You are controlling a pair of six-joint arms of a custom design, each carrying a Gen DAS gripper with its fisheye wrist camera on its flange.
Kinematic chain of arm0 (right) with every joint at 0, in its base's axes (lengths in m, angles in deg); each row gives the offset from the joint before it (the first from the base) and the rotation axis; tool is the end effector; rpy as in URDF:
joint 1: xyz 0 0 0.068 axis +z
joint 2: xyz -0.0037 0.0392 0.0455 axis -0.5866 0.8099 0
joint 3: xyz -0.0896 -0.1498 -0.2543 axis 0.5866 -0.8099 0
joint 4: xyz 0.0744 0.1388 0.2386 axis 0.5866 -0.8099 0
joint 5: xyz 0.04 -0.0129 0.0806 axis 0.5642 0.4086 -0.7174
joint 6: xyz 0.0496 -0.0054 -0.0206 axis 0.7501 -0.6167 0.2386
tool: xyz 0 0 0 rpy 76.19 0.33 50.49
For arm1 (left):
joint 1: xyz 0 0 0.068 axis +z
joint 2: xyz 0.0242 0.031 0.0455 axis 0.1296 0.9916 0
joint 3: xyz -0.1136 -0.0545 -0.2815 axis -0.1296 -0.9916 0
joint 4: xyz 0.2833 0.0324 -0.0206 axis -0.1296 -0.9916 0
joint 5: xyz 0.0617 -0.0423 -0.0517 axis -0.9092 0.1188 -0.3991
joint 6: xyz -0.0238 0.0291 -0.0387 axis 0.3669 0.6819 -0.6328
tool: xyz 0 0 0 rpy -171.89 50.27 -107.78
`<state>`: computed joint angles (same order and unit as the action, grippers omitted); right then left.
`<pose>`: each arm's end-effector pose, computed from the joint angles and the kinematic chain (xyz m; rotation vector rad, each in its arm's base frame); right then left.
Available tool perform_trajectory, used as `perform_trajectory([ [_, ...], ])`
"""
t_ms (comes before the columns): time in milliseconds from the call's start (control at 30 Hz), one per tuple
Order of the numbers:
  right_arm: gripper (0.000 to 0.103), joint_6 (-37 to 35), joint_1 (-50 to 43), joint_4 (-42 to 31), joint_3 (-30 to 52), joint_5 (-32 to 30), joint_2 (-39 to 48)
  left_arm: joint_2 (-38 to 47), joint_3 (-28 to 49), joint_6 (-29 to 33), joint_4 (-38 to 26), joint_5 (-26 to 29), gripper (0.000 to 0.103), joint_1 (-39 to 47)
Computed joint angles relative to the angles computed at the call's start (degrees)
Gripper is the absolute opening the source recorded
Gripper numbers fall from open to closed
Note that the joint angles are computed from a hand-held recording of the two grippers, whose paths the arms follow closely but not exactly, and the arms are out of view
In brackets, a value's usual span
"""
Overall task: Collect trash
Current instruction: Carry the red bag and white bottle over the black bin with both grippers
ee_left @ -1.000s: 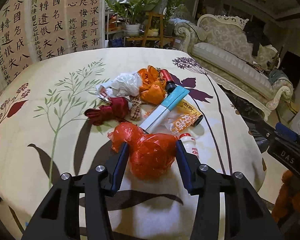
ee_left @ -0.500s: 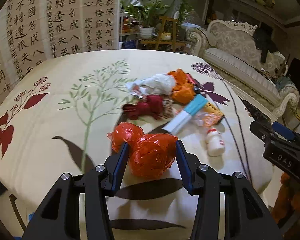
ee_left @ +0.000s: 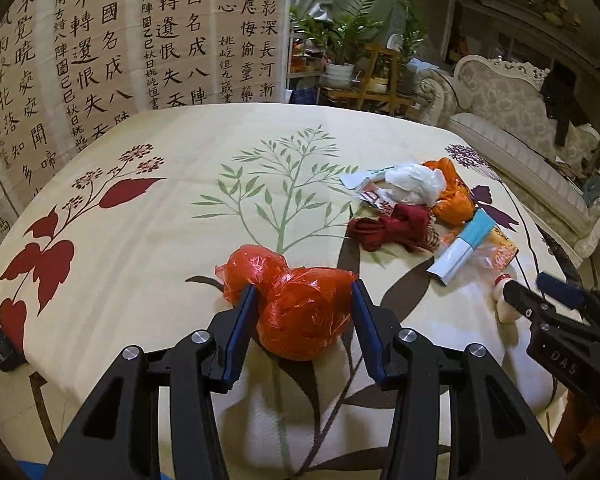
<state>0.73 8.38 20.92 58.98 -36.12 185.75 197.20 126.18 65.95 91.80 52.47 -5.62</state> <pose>0.2719 0.2376 0.0030 0.2603 2.3777 -0.0689 0.3410 -0.0830 0.0045 0.3272 2.3523 -0.2335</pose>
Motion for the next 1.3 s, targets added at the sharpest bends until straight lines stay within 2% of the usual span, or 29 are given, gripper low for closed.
perform_trajectory([
  [67,0.045,0.4,-0.1,0.2,0.1,-0.9,0.4,0.1,0.1,-0.1,-0.2,0.1,0.047,-0.2],
  [133,0.030,0.1,-0.5,1.3,-0.4,-2.3,0.6,0.3,0.1,-0.3,-0.3,0.3,0.047,-0.7],
  [200,0.027,0.1,-0.5,1.7,-0.8,-2.7,0.8,0.4,0.1,-0.4,-0.3,0.5,0.047,-1.3],
  [533,0.027,1.4,0.1,6.3,-6.7,-0.6,-1.7,-0.6,-0.9,-1.3,0.1,0.6,0.047,-5.9],
  [933,0.027,6.7,-4.6,11.2,-21.7,7.7,-11.1,-3.2,0.4,-3.3,0.7,0.1,0.047,-16.9],
  [1100,0.027,6.1,-11.1,17.3,-27.9,8.7,-11.7,-1.7,5.4,-4.9,-1.2,-0.1,0.047,-22.4],
  [1300,0.027,0.6,-20.3,28.3,-32.2,6.7,-8.3,1.1,12.3,-4.9,-5.0,-1.6,0.047,-27.9],
])
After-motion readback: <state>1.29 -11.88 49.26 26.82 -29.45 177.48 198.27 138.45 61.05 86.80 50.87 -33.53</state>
